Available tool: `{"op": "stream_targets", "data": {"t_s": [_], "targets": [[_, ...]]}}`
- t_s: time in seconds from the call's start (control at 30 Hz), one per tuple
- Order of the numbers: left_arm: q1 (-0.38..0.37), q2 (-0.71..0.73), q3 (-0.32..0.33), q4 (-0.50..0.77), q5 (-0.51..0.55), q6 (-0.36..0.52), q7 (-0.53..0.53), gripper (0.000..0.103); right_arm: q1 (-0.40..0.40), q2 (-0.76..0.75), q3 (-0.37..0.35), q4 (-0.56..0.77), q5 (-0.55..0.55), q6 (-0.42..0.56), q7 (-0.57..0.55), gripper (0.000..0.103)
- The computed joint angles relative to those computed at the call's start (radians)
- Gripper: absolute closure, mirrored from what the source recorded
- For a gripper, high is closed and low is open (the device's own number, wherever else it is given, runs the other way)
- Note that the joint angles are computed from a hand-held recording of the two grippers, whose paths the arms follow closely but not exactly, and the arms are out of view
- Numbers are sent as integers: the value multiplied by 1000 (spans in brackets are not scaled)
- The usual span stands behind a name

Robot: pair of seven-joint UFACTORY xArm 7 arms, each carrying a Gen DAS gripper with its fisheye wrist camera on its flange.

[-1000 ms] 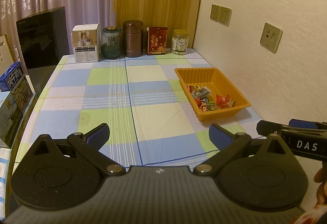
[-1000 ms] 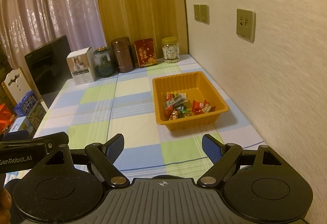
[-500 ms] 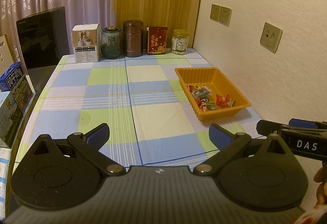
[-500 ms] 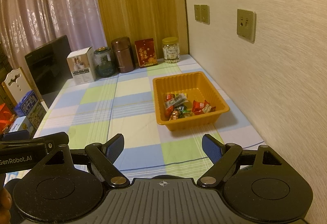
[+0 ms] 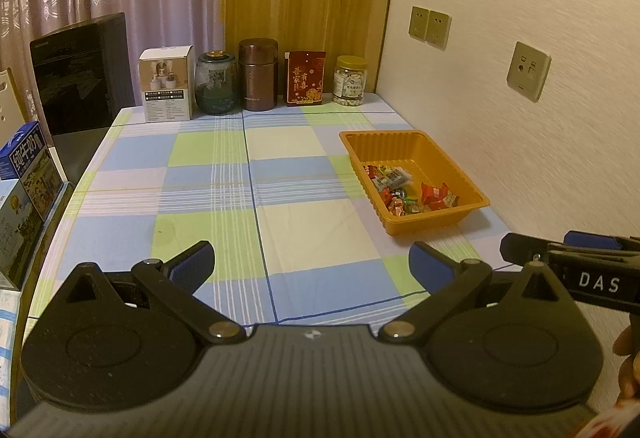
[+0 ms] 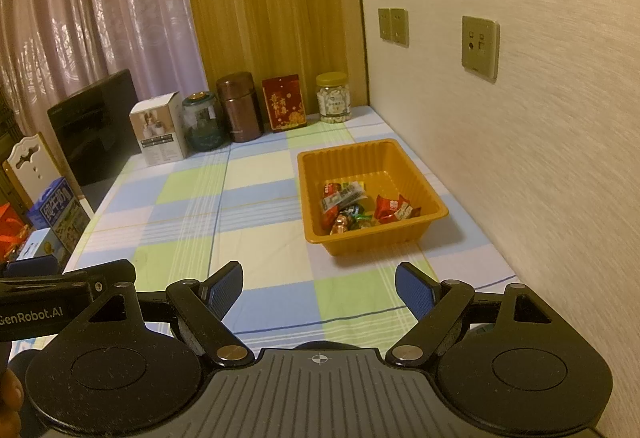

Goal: Organize snacks

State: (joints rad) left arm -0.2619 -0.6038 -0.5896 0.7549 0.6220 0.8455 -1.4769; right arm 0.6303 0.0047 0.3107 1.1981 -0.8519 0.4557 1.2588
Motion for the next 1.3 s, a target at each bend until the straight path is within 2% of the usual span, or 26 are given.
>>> {"op": "stream_targets", "data": {"t_s": [1.3], "targets": [[-3,-8,-3,-18,10,-27,-13,0,-3,-2,-1,-4,3,-6,-4,20]]}}
